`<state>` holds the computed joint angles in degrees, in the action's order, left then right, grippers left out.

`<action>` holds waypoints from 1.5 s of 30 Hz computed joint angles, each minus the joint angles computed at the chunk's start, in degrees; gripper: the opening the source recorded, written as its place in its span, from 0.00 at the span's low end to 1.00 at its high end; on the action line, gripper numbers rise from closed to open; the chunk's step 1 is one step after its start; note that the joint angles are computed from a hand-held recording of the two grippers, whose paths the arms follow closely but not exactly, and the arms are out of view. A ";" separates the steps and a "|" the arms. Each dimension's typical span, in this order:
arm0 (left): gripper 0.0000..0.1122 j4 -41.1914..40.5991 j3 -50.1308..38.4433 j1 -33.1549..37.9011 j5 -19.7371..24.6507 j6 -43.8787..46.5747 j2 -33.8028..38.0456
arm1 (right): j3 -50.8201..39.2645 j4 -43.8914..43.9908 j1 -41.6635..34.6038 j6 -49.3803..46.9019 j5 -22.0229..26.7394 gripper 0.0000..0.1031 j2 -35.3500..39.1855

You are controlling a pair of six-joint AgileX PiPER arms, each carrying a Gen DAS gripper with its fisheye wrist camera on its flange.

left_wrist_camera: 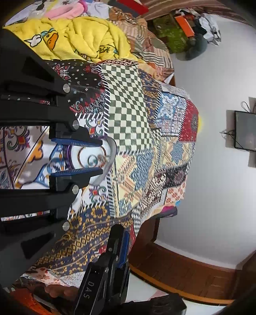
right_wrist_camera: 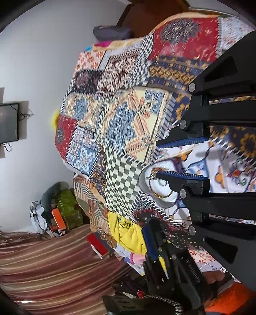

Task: Organize jewelry
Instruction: 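Withdraw both open tools from the tin, then grasp a gold ring on the blue patch with the left tool while the right approaches rings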

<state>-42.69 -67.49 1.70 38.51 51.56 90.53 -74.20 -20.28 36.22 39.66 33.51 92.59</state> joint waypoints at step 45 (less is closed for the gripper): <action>0.30 10.57 4.40 -30.94 -7.07 -12.76 12.63 | 30.75 6.00 -10.53 0.04 -2.02 0.21 -18.66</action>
